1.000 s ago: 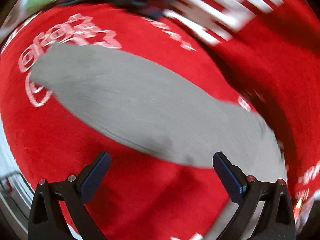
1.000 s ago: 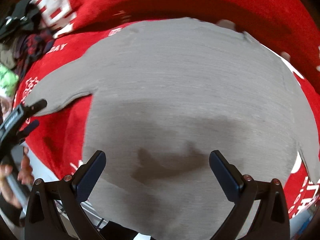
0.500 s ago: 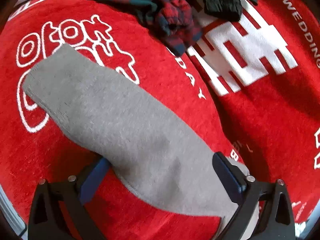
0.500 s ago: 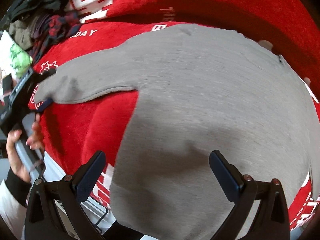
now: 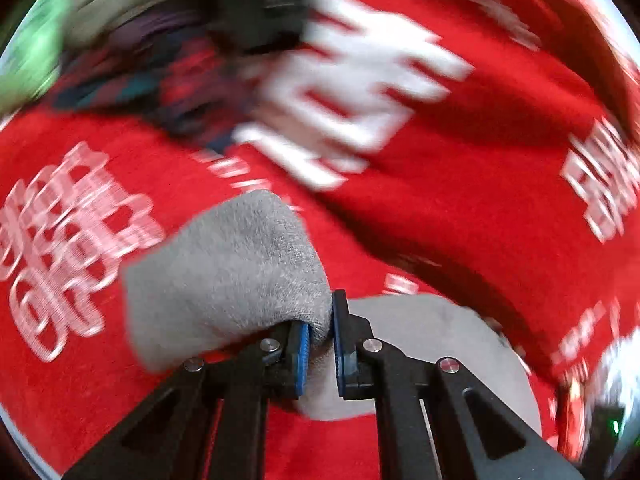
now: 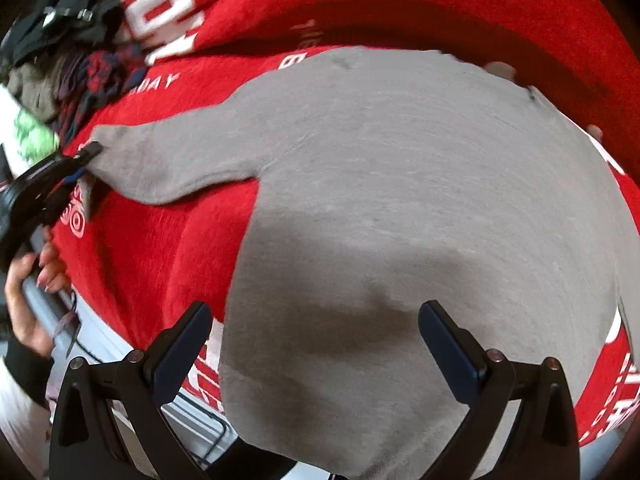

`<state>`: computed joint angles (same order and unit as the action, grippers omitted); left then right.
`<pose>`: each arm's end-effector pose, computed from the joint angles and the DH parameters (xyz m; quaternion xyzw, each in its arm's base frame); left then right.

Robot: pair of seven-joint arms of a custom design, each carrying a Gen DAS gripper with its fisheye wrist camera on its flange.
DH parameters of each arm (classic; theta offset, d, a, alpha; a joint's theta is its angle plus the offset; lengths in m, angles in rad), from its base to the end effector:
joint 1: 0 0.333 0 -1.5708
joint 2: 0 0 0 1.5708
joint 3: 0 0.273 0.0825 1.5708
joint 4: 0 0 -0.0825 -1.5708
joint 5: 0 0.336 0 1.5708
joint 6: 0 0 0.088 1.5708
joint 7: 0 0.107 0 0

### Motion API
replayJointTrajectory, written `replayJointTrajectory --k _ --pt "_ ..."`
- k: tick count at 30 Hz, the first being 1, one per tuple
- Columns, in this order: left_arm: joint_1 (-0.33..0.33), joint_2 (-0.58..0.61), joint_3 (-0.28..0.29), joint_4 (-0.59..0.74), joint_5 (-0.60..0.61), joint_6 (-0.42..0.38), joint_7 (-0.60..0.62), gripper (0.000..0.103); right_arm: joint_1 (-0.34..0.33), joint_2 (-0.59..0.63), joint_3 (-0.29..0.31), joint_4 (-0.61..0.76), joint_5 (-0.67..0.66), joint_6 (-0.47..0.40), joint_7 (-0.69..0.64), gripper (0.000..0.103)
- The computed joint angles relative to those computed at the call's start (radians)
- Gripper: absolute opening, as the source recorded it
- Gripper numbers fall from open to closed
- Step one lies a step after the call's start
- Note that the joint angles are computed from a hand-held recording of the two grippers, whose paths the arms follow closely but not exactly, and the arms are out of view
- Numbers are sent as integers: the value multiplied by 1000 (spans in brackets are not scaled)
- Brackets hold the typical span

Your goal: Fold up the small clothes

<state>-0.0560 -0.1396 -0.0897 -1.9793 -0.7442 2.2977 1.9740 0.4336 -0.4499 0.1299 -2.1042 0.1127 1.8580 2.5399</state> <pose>0.5095 -0.0918 0.5530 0.5953 -0.7086 0.3781 0.0232 0.3341 0.2318 0.5802 -0.5355 0.8382 0.0248 0.1008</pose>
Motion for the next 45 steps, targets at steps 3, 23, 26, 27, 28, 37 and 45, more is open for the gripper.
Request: replayJointTrajectory --k 3,23,26,27,28,37,45 --pt "-50 -6 -29 45 -63 -34 75 12 -19 -82 3 -55 -29 1 44 103" --pt "-395 96 -257 98 257 -80 -172 87 -169 -693 -86 -421 -94 -255 199 103" --pt "-398 79 -251 92 321 -81 -212 87 -181 -721 -86 -440 -90 -262 209 103" --pt "-392 77 -243 103 342 -108 -227 87 -183 -718 -87 -438 -96 -261 205 103" --pt "-386 73 -236 113 344 -129 -229 87 -182 -721 -88 -440 -100 -258 197 103" --pt "-279 165 -174 257 586 -193 -317 87 -121 -335 -77 -205 -234 -175 -132 103" --pt "-293 410 -146 466 743 -274 -382 87 -118 69 -30 -44 -368 -112 -410 93"
